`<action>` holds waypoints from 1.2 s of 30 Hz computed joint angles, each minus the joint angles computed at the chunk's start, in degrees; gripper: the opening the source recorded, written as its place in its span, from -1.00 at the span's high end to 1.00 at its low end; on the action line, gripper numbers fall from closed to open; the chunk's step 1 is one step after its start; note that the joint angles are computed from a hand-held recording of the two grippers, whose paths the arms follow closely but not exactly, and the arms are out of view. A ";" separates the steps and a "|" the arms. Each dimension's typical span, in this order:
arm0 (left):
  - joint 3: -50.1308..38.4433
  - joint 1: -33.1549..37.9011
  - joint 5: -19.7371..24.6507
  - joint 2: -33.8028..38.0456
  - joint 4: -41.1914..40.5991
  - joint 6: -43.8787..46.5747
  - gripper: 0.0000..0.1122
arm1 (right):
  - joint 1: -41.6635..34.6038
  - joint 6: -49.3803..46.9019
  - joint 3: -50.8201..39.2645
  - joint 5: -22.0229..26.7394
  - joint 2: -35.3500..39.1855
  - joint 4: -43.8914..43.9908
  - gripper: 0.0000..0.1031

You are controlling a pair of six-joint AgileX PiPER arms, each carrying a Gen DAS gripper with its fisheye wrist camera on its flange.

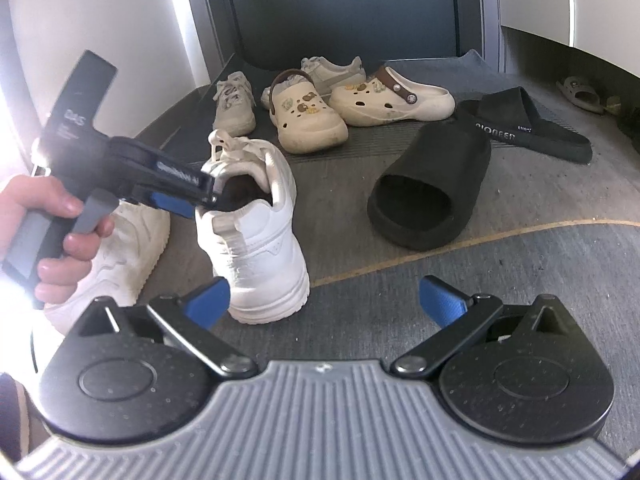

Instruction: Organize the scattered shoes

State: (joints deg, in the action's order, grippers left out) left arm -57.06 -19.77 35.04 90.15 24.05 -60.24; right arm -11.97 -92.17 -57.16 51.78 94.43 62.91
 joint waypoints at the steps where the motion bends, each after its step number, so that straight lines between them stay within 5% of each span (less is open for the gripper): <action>1: 0.16 0.18 -0.56 0.01 -0.29 0.42 0.40 | -0.35 0.46 -1.31 0.54 0.86 -0.33 -1.00; 6: -0.25 -4.80 4.52 -1.63 7.96 -4.44 0.61 | 0.00 2.10 -3.84 2.76 2.12 0.26 -1.00; 17: 2.89 -6.78 7.67 -8.47 3.49 -2.85 0.69 | 0.47 9.60 -15.62 9.62 7.99 -3.34 -1.00; 22: 3.74 -8.81 10.49 -13.59 3.45 -4.12 0.14 | 5.39 13.77 -26.73 12.40 15.01 -9.42 -0.94; 25: 4.81 -9.13 12.89 -17.51 1.84 -3.85 0.12 | 10.76 15.68 -29.79 10.36 17.24 -11.78 -0.84; 29: 6.42 -8.82 17.93 -25.16 -0.46 -1.23 0.10 | 18.43 23.10 -35.15 7.83 21.17 -21.10 -0.43; 36: 8.68 -10.85 26.20 -36.54 4.39 -4.98 -0.01 | 23.42 24.92 -33.58 2.78 21.30 -23.33 -0.33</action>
